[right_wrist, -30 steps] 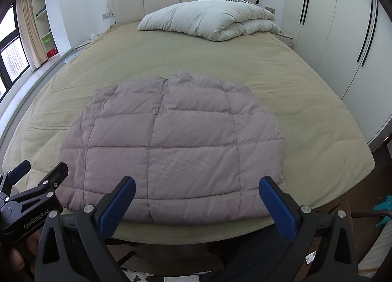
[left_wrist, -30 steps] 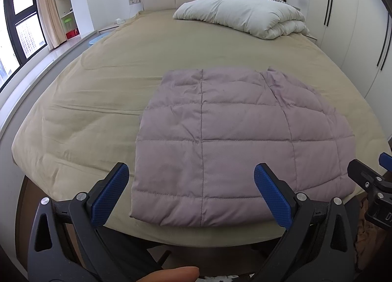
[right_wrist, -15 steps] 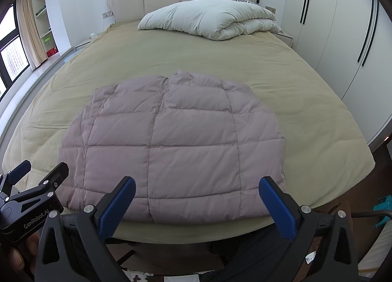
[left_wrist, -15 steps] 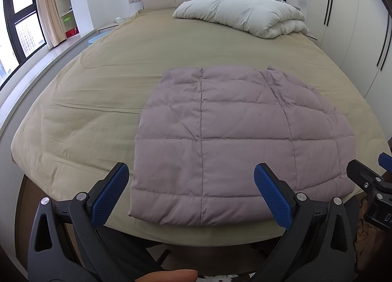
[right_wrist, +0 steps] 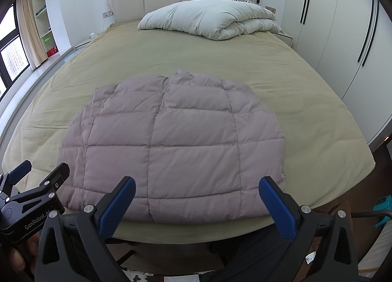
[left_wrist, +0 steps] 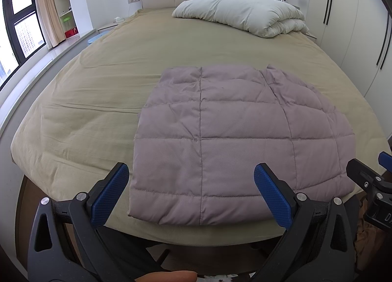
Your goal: Fold large clothes
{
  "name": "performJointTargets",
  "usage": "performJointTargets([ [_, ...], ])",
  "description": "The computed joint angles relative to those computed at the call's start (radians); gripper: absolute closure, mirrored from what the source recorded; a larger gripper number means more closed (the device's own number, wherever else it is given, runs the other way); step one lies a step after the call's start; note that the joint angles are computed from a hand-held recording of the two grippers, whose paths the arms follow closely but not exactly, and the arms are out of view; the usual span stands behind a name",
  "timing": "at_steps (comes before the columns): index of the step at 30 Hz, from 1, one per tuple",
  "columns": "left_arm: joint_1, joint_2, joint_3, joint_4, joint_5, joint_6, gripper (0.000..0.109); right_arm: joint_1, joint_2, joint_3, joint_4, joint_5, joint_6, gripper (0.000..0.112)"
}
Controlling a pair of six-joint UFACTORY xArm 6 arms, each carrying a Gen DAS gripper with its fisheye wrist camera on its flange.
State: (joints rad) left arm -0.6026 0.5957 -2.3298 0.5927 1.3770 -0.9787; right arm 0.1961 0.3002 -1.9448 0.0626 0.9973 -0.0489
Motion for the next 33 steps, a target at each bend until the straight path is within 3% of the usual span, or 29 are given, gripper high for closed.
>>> performJointTargets([
  [33,0.010,-0.006,0.013,-0.016,-0.012,0.018,0.006,0.002,-0.001,0.003,-0.001,0.000,0.001,0.009],
])
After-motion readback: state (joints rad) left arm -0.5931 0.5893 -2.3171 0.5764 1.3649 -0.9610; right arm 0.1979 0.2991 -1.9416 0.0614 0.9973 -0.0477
